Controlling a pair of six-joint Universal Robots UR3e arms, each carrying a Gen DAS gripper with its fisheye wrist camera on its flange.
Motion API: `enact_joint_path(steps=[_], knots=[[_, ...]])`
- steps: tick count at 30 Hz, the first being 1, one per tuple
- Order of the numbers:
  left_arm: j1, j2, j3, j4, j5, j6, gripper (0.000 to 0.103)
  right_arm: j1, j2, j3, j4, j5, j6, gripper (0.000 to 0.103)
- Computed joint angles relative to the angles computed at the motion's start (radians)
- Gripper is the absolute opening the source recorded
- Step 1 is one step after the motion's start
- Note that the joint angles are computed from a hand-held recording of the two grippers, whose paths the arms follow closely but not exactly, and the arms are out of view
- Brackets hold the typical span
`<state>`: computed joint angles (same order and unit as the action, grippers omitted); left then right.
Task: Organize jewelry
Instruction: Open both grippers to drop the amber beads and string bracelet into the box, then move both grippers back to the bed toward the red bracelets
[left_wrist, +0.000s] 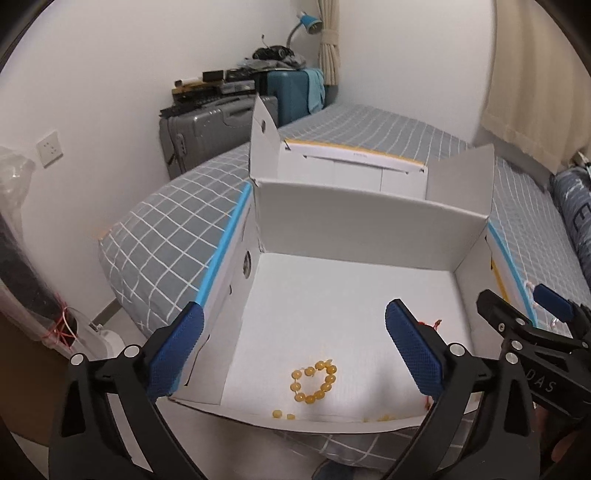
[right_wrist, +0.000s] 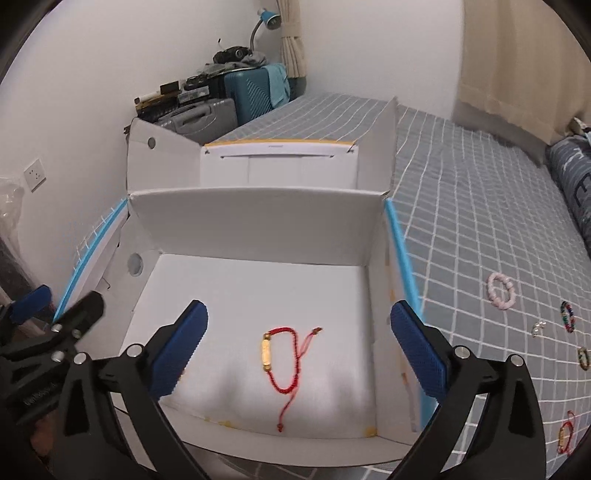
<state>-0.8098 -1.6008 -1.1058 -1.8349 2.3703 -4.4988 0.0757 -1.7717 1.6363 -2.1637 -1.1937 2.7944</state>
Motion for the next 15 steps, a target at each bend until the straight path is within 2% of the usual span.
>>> enact_joint_path(steps=[7, 11, 15], knots=[[-0.046, -0.097, 0.175, -0.079, 0.002, -0.017, 0.097, -0.144, -0.08, -0.011, 0.112, 0.09, -0.093, 0.095], [-0.081, -0.183, 0.307, -0.15, 0.016, -0.041, 0.097, -0.285, -0.149, -0.028, 0.262, 0.184, -0.22, 0.095], [-0.118, -0.274, 0.442, -0.187, 0.035, -0.041, 0.097, -0.416, -0.206, -0.029, 0.361, 0.215, -0.344, 0.095]])
